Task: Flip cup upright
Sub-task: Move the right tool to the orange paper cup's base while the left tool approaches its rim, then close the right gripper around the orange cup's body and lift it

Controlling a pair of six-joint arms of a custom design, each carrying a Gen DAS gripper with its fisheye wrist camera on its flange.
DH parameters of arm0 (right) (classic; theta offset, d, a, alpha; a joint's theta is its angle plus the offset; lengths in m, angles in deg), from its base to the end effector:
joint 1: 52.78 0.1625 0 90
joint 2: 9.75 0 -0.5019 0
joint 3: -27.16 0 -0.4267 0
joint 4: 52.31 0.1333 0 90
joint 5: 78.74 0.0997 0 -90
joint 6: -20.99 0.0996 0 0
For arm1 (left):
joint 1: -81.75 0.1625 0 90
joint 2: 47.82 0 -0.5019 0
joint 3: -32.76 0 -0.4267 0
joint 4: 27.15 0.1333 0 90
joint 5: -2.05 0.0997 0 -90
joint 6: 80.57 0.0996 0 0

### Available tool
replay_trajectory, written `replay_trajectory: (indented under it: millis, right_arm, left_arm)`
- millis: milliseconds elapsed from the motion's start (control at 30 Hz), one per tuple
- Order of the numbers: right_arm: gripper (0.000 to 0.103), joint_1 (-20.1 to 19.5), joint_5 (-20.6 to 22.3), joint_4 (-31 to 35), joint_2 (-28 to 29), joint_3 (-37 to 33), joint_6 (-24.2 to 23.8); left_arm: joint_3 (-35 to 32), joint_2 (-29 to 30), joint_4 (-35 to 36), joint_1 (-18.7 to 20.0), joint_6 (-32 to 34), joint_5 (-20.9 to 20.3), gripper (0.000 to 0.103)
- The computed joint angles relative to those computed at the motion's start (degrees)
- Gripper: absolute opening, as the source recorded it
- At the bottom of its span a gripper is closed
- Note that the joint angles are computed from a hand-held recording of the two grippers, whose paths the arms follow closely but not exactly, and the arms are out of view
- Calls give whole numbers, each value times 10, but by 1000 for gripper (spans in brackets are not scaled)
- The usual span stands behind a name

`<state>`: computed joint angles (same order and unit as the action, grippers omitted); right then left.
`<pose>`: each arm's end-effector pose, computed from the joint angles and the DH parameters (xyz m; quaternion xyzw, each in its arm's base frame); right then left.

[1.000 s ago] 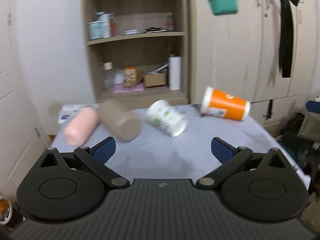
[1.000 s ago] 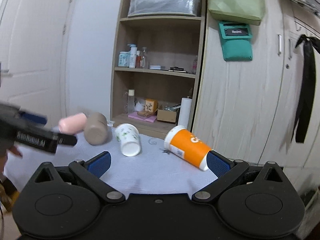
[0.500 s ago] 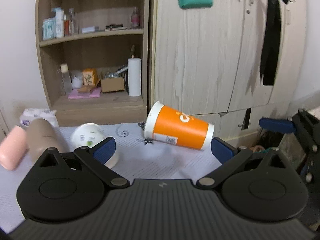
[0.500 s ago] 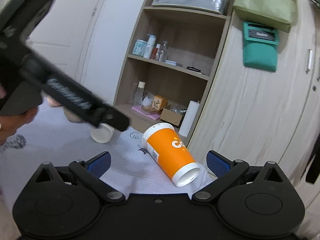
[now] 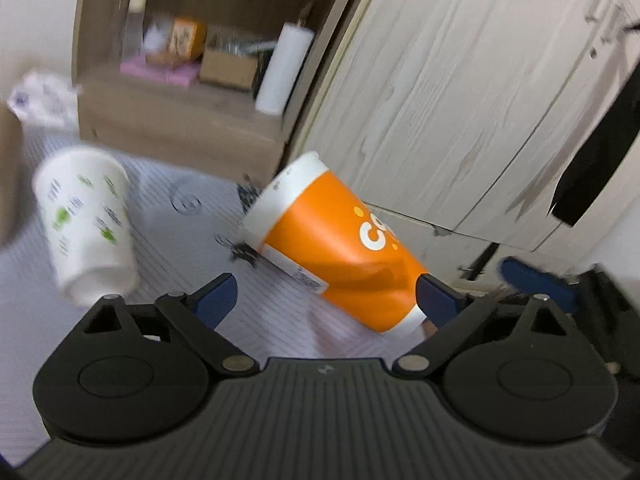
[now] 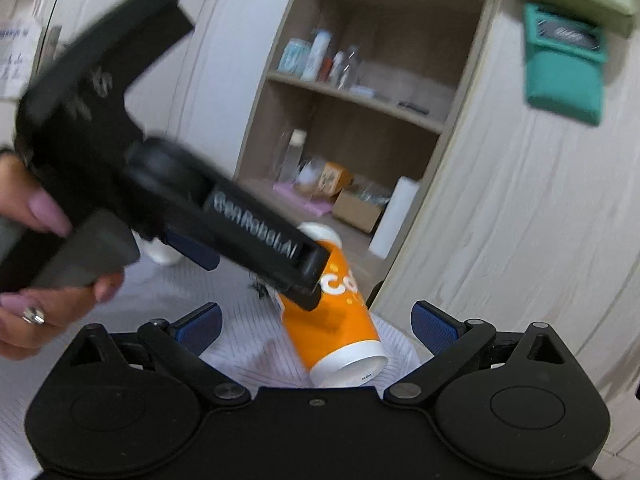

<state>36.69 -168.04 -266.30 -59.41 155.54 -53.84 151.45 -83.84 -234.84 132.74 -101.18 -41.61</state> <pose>0.1294 -0.5505 0.1273 0.5593 -0.7342 0.3080 0.2308 -0.2065 -0.5811 0.0353 0.0233 0.8844 -0.4265 0.1881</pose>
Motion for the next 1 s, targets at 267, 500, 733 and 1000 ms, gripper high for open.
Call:
replay_trajectory:
  millis: [267,500,733,1000]
  right_arm:
    - [96,25,-97,104,28,-78,-29]
    - [77,39,-155,148,37,-105,-8]
    - [73,53,-179,138,29,-82,94]
    - [72,61,-172,248,-27,-63,360]
  left_arm:
    - [-18,-14,51,30,-57,-58,87]
    - [-16,-23,59,42,-73,-79,82]
    - [-8,-27,45,45,-83,-108,73]
    - [15,-46,46,48,-75,-134,72]
